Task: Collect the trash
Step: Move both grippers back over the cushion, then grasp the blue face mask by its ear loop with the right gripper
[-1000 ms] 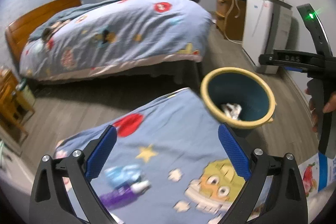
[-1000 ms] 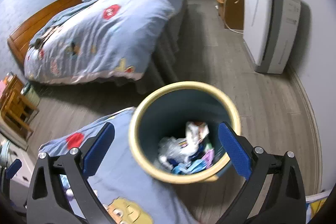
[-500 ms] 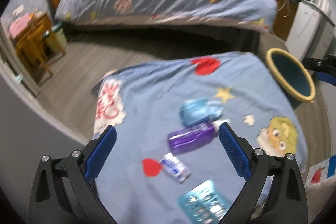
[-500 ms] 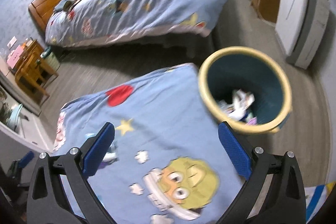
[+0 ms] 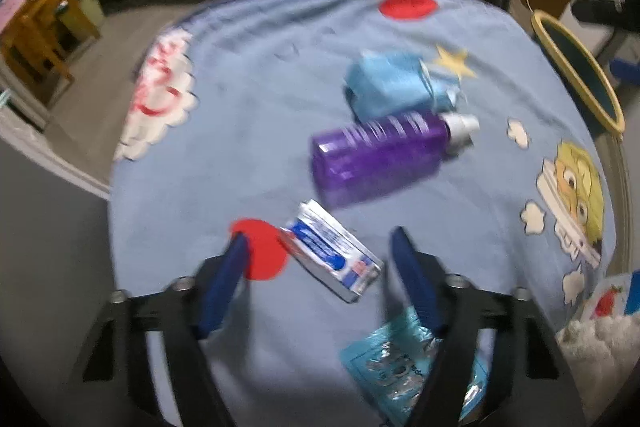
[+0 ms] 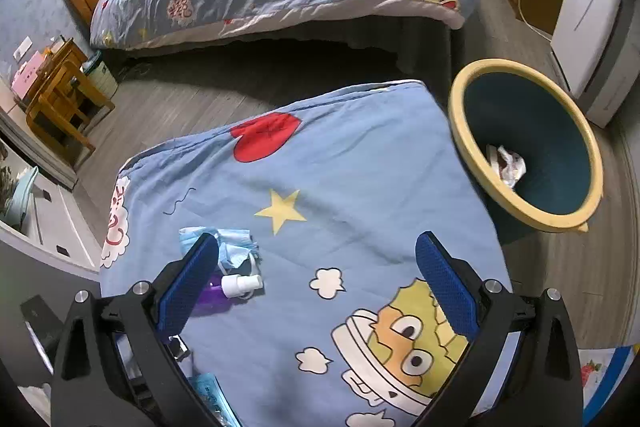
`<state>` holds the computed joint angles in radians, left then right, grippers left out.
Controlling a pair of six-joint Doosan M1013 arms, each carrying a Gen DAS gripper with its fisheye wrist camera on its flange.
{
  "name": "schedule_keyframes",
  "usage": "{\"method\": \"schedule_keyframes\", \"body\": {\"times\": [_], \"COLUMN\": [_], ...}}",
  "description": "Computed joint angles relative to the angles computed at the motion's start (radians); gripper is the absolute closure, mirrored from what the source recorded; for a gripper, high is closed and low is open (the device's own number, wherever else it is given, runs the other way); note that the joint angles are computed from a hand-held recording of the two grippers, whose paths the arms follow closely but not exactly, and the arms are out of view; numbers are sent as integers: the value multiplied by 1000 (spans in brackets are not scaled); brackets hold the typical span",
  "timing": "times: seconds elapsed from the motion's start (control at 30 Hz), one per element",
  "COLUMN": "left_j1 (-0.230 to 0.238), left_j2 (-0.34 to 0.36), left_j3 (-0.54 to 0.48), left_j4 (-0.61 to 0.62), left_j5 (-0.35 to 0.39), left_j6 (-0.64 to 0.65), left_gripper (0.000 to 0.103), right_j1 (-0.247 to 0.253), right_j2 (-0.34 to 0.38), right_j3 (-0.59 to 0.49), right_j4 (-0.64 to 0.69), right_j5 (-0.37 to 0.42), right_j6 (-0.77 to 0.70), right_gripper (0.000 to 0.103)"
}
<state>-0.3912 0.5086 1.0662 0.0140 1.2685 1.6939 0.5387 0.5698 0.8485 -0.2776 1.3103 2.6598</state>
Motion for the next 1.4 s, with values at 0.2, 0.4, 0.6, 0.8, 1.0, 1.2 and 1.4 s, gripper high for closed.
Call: {"method": "schedule_keyframes", "body": {"times": [0.2, 0.4, 0.6, 0.8, 1.0, 1.2, 1.4], "left_j1": [-8, 7, 18, 37, 49, 56, 53], "left_j2": [8, 0, 0, 7, 12, 12, -4], "left_j3": [-4, -12, -29, -36, -40, -47, -52], "left_j4": [-12, -34, -45, -72, -81, -96, -102], "left_j5": [18, -10, -35, -28, -39, -48, -113], "left_j6": [51, 49, 42, 39, 35, 40, 46], "left_gripper": [70, 96, 100, 101, 101, 101, 101], "right_j1": [-9, -14, -28, -37, -40, -45, -49], "right_j2": [18, 42, 87, 145, 195, 174, 123], "right_j3": [-17, -40, -76, -138, -194, -165, -111], "right_j4": [28, 56, 162, 248, 304, 321, 291], "right_j5": [-3, -13, -28, 1, 39, -9, -118], "right_j6": [-30, -63, -141, -204, -247, -231, -197], "right_gripper": [6, 6, 30, 51, 72, 98, 100]}}
